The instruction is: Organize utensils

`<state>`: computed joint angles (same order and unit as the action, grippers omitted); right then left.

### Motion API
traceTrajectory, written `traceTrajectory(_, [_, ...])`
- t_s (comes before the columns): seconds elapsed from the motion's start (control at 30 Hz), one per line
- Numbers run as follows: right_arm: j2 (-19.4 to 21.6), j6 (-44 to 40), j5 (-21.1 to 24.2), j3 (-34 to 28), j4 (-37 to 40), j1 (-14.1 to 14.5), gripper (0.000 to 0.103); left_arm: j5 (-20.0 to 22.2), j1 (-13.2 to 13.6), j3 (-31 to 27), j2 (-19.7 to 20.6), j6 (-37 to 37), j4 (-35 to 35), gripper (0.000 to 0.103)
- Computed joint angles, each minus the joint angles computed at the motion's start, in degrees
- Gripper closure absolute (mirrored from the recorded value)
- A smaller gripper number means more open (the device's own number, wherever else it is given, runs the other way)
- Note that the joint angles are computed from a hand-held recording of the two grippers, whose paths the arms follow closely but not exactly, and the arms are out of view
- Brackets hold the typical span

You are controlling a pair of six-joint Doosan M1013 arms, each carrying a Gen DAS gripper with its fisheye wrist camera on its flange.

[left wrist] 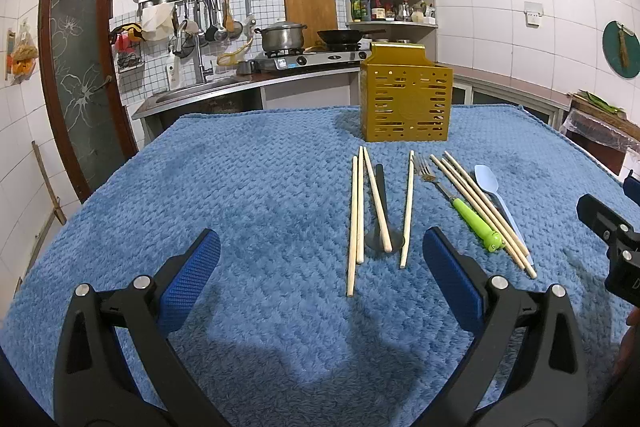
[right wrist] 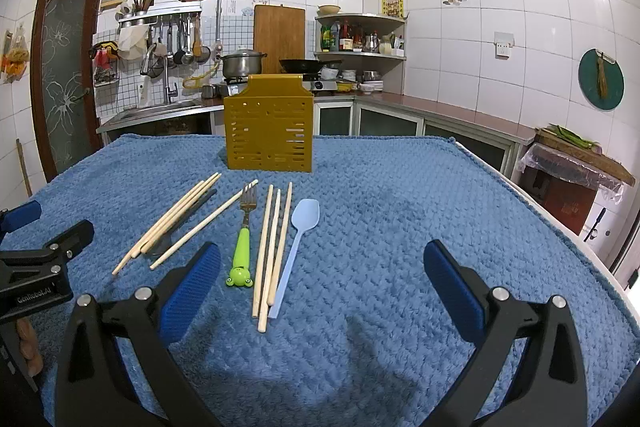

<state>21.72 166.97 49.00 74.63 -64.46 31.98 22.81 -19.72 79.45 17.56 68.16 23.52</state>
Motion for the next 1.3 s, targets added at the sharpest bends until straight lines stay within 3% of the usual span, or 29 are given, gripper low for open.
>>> traceTrajectory(1.3, [-0.2, 0.3, 0.5, 0.1, -0.2, 0.0, 0.004, 0.0, 0.1, 0.1, -0.1, 1.2, -1.4, 0.005])
